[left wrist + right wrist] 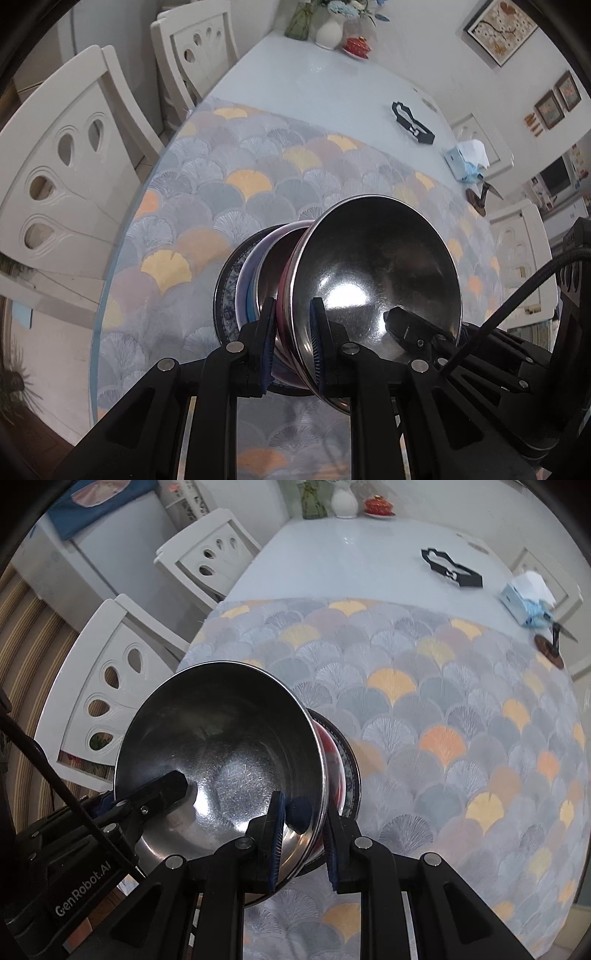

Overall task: Organize plates and bowls
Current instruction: 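Carry the red steel bowl over and into the nested bowls on the plates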

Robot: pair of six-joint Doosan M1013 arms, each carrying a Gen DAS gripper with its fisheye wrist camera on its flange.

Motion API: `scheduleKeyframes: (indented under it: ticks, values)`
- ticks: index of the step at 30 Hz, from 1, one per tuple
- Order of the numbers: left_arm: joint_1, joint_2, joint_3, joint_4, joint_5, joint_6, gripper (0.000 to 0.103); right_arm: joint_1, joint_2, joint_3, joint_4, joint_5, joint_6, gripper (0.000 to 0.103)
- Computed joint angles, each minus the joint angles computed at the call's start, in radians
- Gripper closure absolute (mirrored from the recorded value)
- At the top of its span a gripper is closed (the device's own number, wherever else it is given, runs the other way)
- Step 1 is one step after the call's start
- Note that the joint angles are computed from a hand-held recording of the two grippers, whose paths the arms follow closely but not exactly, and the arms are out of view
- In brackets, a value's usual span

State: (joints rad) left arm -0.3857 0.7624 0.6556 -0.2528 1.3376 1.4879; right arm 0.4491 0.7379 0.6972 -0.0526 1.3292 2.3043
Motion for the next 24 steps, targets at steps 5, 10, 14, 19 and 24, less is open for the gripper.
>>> scheduleKeyframes:
  ticks: [5, 10, 14, 19, 24]
  values:
    - [0.003, 0.011, -0.016, -0.005, 0.018, 0.019, 0.089, 0.003, 0.002, 0.001, -0.008, -0.003, 0.023, 0.084]
    - [0.007, 0.018, -0.029, -0.013, 0.031, 0.028, 0.086, -0.002, -0.009, 0.021, 0.008, -0.025, 0.041, 0.083]
    - [0.005, -0.005, 0.005, 0.037, -0.023, 0.031, 0.083, 0.0, -0.022, 0.036, -0.023, -0.035, 0.056, 0.078]
    - [0.008, -0.029, 0.046, 0.062, -0.077, 0.033, 0.082, 0.0, -0.053, 0.086, -0.005, -0.107, 0.053, 0.076]
    - [0.008, -0.043, 0.068, 0.064, -0.113, 0.03, 0.077, 0.011, -0.053, 0.082, -0.056, -0.095, 0.05, 0.076]
